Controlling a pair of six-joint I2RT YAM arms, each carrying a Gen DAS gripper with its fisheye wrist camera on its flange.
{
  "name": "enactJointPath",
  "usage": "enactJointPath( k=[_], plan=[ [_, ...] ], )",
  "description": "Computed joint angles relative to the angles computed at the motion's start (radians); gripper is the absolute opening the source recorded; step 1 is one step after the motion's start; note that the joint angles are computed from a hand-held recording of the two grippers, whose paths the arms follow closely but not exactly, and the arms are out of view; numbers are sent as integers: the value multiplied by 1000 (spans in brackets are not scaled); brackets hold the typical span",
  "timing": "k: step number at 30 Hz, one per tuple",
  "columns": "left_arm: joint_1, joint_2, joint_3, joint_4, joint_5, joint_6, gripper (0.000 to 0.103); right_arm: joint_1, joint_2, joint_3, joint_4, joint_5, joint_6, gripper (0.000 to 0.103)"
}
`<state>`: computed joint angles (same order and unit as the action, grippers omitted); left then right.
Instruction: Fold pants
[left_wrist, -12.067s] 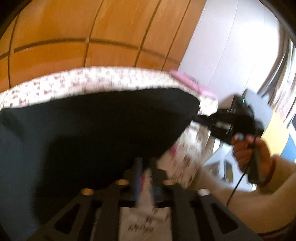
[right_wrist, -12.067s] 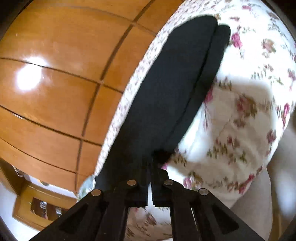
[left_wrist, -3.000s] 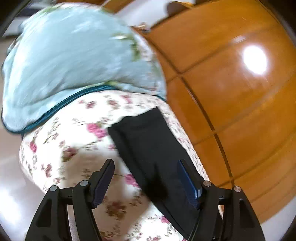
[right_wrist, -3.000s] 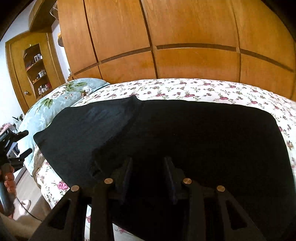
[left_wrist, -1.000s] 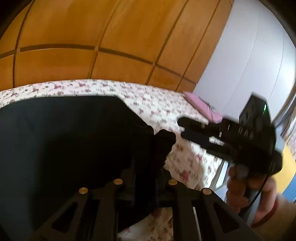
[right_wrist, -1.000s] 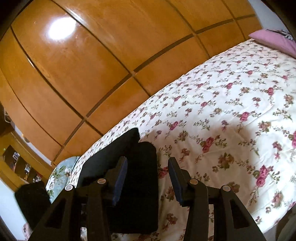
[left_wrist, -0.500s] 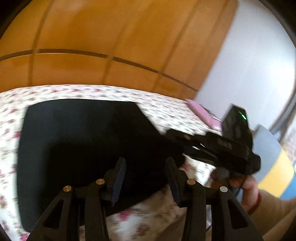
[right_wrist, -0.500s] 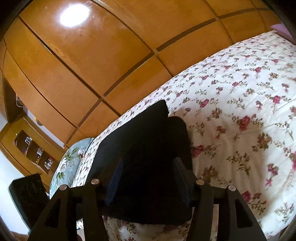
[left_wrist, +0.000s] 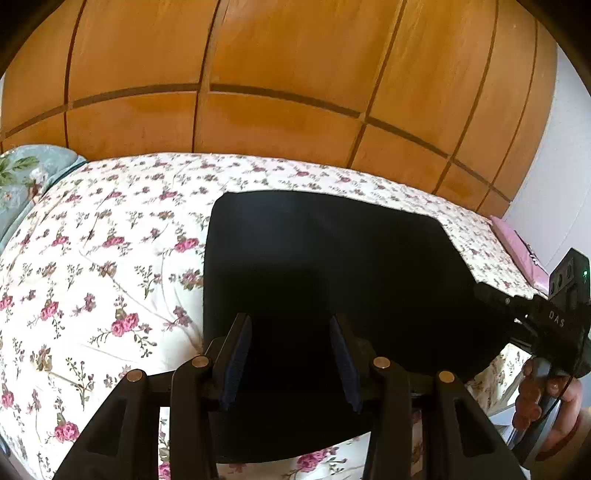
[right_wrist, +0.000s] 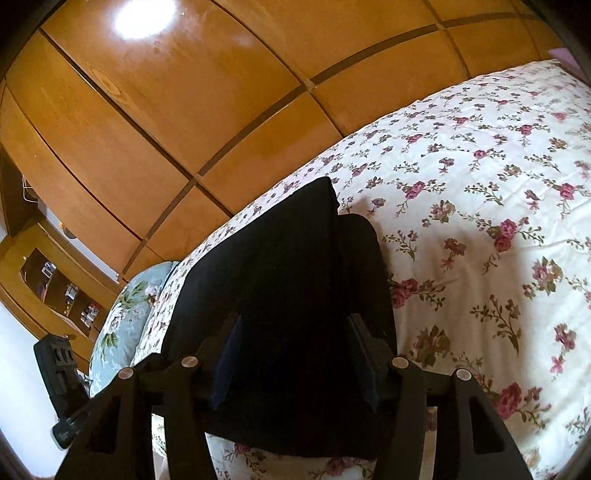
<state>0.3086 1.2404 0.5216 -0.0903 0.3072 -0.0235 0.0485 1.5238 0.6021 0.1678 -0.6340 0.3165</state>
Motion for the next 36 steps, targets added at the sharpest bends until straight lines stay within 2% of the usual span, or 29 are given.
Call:
enactJointPath(
  k=[3,5,7,8,10,13,18,23,26,29,31,33,36],
  plan=[
    [9,-3,-14,11,5,7,45,10,40,20,11,-7,12,57],
    [6,3,-19,23,-5,18,45,13,62,30,24,-19,30,51],
    [-2,2,-15,19,-23,15,45,26,69,44,7,-1,27,26],
    [0,4,-15,18,-21,16,45,36,69,56,-20,28,14,22],
    [7,7,-11,13,-12,18,45,31,60,61,-32,19,-1,14],
    [-4,8,-7,11,-23,17,45,21,-5,51,-41,3,-4,12],
    [-46,15,5,17,-65,8,45,66,-74,73,-68,132,-48,11],
    [-63,62,2,50,-94,31,47,78,10,93,-68,195,-69,12],
    [-67,59,-32,88,-102,69,47,49,68,58,-21,153,-24,13],
    [-26,26,-44,57,-44,108,47,20,62,35,-3,108,14,14],
    [34,-2,-34,5,35,125,47,22,23,42,-57,123,15,21],
    [95,-13,-5,-27,84,118,47,39,-59,34,-97,182,-9,24],
    [113,50,80,-27,84,85,47,83,-140,58,-120,266,-101,24]
  ],
)
